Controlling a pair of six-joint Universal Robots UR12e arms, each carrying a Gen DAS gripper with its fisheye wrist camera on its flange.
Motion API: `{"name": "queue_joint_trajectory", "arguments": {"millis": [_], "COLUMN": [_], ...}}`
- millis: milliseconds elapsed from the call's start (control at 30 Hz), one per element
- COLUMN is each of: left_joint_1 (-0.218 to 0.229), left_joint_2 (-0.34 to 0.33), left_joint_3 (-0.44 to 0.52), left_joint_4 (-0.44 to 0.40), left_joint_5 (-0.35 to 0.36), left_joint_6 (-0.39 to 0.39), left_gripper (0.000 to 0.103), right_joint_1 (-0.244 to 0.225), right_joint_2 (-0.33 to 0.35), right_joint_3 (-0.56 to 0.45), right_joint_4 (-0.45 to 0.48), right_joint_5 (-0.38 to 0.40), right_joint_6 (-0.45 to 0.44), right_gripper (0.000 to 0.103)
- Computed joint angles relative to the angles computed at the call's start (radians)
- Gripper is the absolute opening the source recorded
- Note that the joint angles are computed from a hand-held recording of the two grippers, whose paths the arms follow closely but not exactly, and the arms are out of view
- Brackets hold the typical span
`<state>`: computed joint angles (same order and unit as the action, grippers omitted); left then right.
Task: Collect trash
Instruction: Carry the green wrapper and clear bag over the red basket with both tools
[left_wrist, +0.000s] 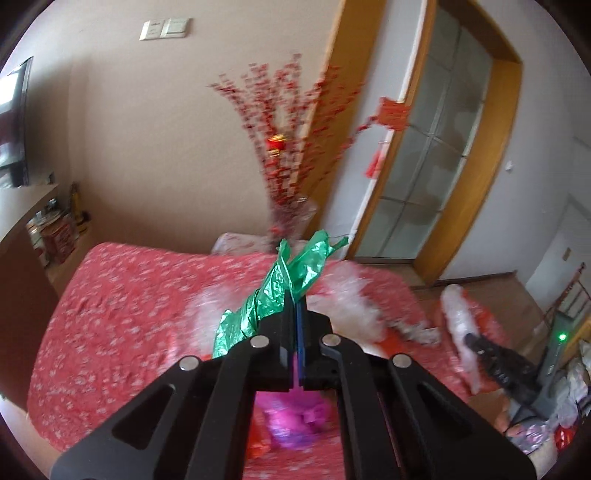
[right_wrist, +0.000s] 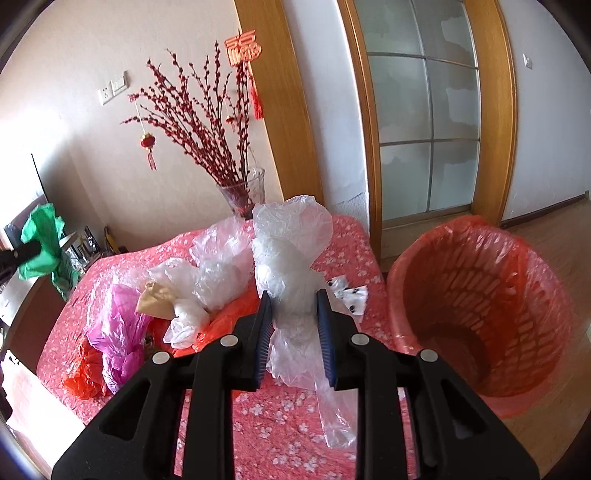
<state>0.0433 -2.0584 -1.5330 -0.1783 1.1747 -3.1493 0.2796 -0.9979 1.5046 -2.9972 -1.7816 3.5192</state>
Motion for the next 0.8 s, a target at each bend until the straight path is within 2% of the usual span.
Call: {"name": "queue_joint_trajectory", "arguments": {"millis": [233, 533, 800], "left_joint_1": [-0.059, -0.133, -0.188], "left_joint_2": [-0.021, -0.088, -0.147], "left_joint_3": [0.039, 0.140, 0.223], "left_joint_4": [-0.026, -0.105, -0.164], "left_joint_5": [-0.092, -0.234, -0.317], "left_joint_6": [0.041, 0.060, 0.082], "left_gripper": [0.003, 0.003, 0.003], "right_joint_1": [-0.010, -0.048, -0.077], "right_joint_2": [-0.034, -0.078, -0.101], "right_joint_3": [0.040, 0.104, 0.140], "right_joint_4": [-0.019, -0.046, -0.054], "right_joint_5": [-0.064, -0.127, -0.186], "right_joint_6": [0.027, 0.096, 0.135], "right_gripper": [0.022, 0.022, 0.022]}}
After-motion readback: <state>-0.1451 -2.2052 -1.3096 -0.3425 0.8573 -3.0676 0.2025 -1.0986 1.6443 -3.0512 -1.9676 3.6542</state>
